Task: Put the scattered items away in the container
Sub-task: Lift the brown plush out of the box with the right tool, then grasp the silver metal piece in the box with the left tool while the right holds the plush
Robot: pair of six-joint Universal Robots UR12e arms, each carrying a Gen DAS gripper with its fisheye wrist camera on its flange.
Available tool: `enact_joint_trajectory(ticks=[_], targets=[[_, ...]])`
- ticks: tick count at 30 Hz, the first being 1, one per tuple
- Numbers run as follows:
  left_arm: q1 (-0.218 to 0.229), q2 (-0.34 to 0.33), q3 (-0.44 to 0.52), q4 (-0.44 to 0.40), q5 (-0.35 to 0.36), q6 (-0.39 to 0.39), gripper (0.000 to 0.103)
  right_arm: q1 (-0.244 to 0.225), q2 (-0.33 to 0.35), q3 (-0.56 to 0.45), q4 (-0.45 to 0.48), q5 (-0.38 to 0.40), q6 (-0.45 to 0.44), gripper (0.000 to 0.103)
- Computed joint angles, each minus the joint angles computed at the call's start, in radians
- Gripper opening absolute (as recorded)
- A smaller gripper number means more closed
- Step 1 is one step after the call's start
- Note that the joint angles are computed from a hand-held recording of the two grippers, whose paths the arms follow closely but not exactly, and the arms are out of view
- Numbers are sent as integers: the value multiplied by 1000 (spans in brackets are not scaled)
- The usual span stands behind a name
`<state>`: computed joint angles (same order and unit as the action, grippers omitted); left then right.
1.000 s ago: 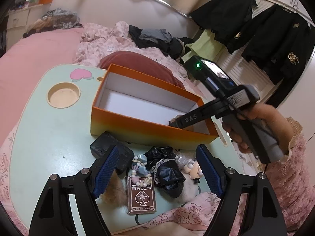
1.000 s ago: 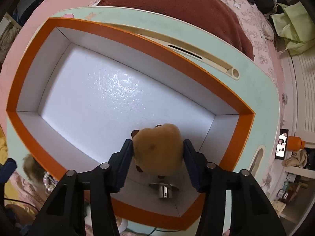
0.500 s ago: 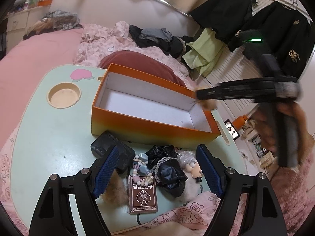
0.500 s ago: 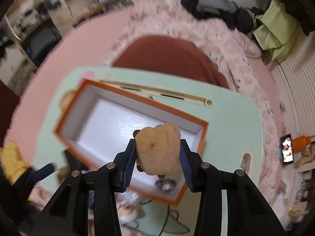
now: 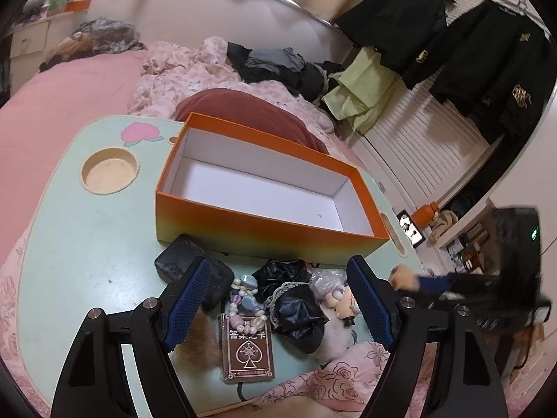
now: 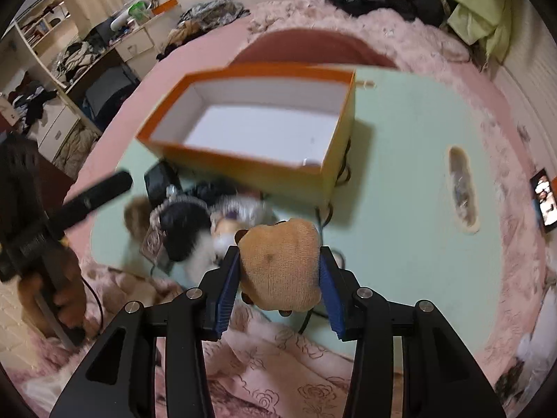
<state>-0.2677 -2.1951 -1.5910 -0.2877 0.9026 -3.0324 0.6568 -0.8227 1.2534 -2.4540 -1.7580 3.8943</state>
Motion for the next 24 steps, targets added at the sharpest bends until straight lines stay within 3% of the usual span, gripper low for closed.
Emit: enact_joint_trajectory(ticks=[3, 5, 8, 12, 16, 18, 21, 24], targets=[[-15, -1, 43, -76, 29, 57, 80, 0, 2, 42, -110, 5, 23, 50], [-27, -6, 82, -124, 50, 81, 80, 3, 13, 41, -135, -6, 17, 50], [-58, -24, 169, -274, 85, 150, 81, 14, 25, 36, -156, -44, 4, 51], [-108, -79, 319, -547, 130, 234, 81, 21, 32, 27, -143, -61, 15, 51], [-139, -124, 413, -686, 155, 249, 81, 44, 41, -11, -21, -200, 45, 51], [-146, -141, 443, -734, 138, 240, 81, 48, 45, -28, 34, -220, 43, 52], [-154, -150, 457, -746, 143, 229, 81, 46, 36, -6, -4, -205, 65, 52], [-165, -161, 483, -756, 175, 211, 81, 62, 41, -14, 17, -302, 106, 52]])
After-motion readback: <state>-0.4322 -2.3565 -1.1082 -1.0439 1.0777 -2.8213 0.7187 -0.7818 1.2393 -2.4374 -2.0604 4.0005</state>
